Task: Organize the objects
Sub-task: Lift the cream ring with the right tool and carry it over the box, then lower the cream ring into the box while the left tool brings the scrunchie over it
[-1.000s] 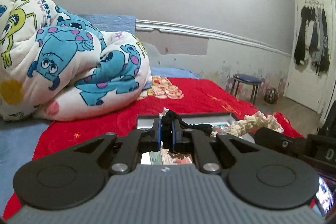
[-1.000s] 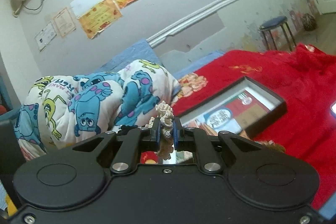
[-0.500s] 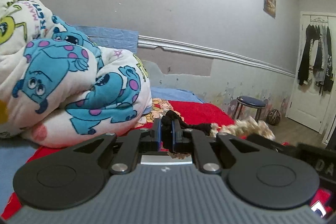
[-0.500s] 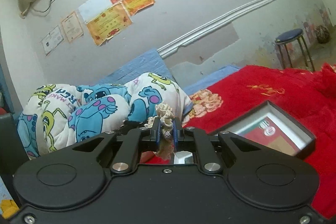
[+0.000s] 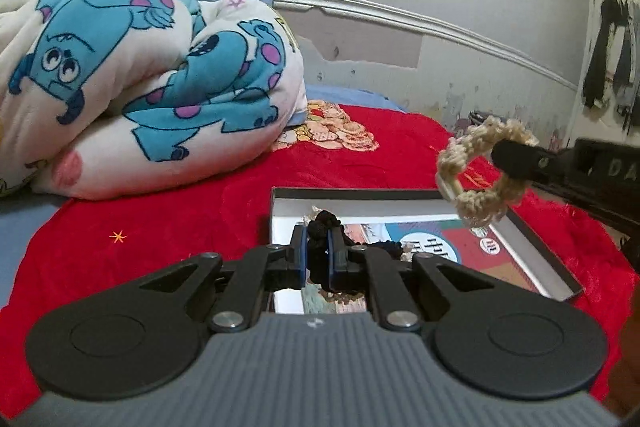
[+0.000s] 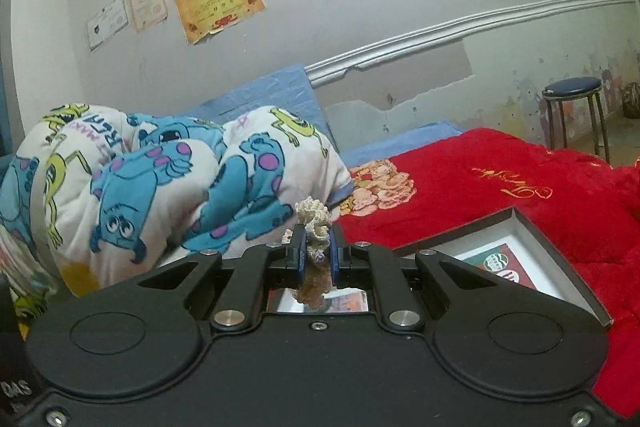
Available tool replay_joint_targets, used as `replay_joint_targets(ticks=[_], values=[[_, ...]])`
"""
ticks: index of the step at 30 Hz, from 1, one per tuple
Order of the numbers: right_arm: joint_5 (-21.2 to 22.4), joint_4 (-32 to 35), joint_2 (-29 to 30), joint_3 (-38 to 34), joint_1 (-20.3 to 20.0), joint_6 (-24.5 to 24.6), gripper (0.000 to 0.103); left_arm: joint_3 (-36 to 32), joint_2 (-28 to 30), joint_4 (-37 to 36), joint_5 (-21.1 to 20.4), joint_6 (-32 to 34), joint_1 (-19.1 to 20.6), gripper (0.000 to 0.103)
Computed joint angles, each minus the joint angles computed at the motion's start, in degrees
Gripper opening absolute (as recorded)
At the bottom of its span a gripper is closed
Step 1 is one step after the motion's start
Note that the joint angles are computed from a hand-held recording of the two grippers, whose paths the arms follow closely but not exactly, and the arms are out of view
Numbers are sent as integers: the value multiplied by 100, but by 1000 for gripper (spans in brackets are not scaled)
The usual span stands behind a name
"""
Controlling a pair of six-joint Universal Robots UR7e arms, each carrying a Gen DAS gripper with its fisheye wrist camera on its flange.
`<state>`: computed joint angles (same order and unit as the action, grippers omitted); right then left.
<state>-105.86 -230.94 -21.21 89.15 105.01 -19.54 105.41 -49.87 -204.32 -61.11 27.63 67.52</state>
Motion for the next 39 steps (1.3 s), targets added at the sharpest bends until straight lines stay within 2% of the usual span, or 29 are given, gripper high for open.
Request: replay_joint_targets(ticks=[3, 6, 12, 18, 25, 31, 39], values=[[-208, 61, -4, 29, -84, 245, 12, -63, 99, 153, 45, -17, 28, 13], [-175, 25, -2, 98, -171, 183, 12, -48, 190, 158, 216, 52, 5, 13], [-141, 39, 57, 243, -306, 516, 12, 40, 185, 106, 227, 108, -33, 13], [-286, 201, 178, 221, -279, 545, 12, 13, 196, 209, 375, -1, -46, 13], [-272, 371, 174, 219, -322, 692, 12, -63, 296, 294, 606, 68, -66, 13], [-139, 546, 128, 255, -374, 868, 12, -103, 273, 551, 707, -141, -51, 13], [-476, 585, 252, 94, -277, 787, 12, -97, 277, 552, 756, -162, -58, 13]])
